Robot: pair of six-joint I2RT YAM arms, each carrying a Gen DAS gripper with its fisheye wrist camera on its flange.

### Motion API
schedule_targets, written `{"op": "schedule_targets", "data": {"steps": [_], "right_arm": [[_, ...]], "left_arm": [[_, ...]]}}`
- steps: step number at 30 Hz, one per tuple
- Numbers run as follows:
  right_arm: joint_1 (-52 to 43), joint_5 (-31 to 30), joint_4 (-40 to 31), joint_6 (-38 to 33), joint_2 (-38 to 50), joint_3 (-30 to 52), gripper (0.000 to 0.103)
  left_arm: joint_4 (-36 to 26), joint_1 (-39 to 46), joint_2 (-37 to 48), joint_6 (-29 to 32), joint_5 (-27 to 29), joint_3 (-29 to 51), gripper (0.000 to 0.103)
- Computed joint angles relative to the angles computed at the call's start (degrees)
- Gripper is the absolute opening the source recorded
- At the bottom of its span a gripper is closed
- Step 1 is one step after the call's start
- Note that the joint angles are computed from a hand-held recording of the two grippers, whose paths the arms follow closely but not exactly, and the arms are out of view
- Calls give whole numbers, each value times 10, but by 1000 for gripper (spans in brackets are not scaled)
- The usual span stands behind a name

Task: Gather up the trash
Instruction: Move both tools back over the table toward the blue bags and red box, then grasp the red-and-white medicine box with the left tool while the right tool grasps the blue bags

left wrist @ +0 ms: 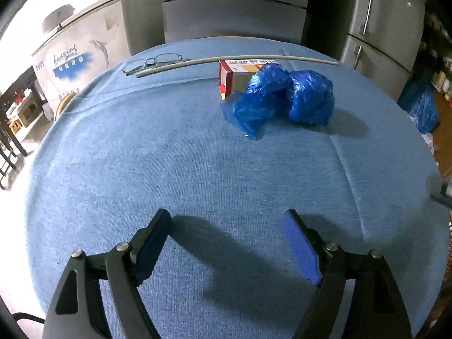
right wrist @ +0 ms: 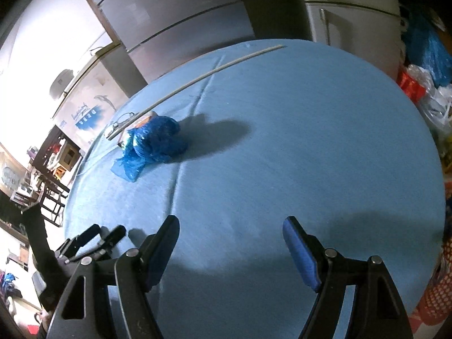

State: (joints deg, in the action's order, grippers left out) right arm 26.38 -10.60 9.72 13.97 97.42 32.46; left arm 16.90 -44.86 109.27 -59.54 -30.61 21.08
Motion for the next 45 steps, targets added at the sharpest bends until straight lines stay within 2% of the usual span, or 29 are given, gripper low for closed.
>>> {"op": "schedule_targets", "data": {"steps": [9,14,20,29,30,31,33,36,41,45], "right_arm": [[41,24,-18,10,53,87,79],[67,36,-34,13,97,150,79],[105,33,-57,16,190,265,79],[125,29,-141,16,339,458,79],[122,19,-147,13,352,470,72],[119,8,-138,13,359,470,54],[113,-1,-113,16,351,448,48],[101,-2,-69,8,308,380,47],[44,-7,9,-12,205,217,47],[-39,-34,54,-26,139,99,47]], "left_arm": [[-2,14,3,-17,-10,-6,92],[-6,24,12,-6,0,4,102],[-2,27,15,-3,2,4,103],[-2,27,14,-3,2,4,103],[-4,25,14,-5,1,4,103],[-4,25,14,-5,1,4,103],[-5,24,14,-6,1,4,103],[-5,24,13,-7,1,4,103],[-5,34,6,-6,8,3,103],[-6,81,-29,35,20,13,103]]}}
